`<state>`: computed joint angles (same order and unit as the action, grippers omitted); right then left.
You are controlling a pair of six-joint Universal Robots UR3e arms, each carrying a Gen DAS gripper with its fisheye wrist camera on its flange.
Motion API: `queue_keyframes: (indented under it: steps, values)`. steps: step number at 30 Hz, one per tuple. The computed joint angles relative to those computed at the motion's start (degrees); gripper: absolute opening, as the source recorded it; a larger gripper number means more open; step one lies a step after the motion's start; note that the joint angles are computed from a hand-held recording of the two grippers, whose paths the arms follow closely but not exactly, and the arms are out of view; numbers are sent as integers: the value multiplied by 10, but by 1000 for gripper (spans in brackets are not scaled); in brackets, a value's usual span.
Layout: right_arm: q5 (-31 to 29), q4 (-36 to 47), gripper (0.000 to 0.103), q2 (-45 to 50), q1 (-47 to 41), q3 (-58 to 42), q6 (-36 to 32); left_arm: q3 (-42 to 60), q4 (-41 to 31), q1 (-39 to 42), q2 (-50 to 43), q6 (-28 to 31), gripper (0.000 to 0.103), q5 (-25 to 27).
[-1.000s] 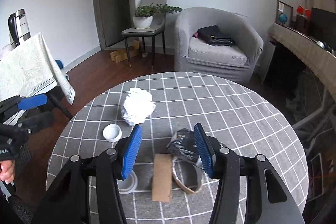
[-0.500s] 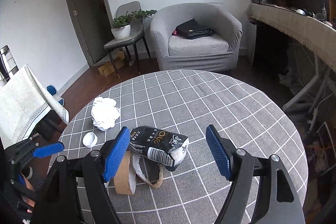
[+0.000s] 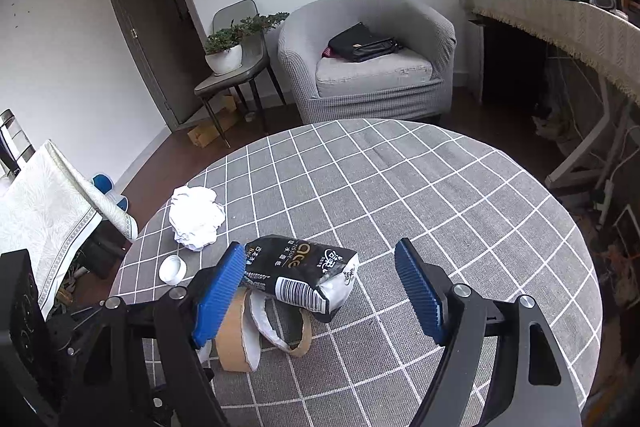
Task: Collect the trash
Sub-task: 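Grasp the black snack wrapper with the right tool while the left tool grasps the large white lid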
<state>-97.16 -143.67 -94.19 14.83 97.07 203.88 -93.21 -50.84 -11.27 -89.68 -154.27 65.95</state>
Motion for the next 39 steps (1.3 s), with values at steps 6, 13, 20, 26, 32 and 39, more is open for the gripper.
queue_keyframes:
  steps: [6, 13, 20, 26, 32, 39]
  values:
    - [-4, 6, 78, 15, 9, -17, 4, -7, 7, -6, 0, 5, 55, 15]
    - [-15, 20, 78, 52, 30, -53, 4, -13, 13, 5, 4, 4, 42, 6]
    - [-60, 60, 78, 106, 60, -114, 0, -30, 0, 34, 28, 15, 42, -17]
    - [-79, 86, 78, 140, 69, -149, 4, -32, -24, 67, 55, 34, 42, -37]
    - [-113, 121, 78, 168, 77, -184, 8, -42, -47, 108, 87, 56, 42, -62]
    - [-102, 131, 65, 175, 64, -195, 10, -55, -78, 159, 130, 91, 42, -93]
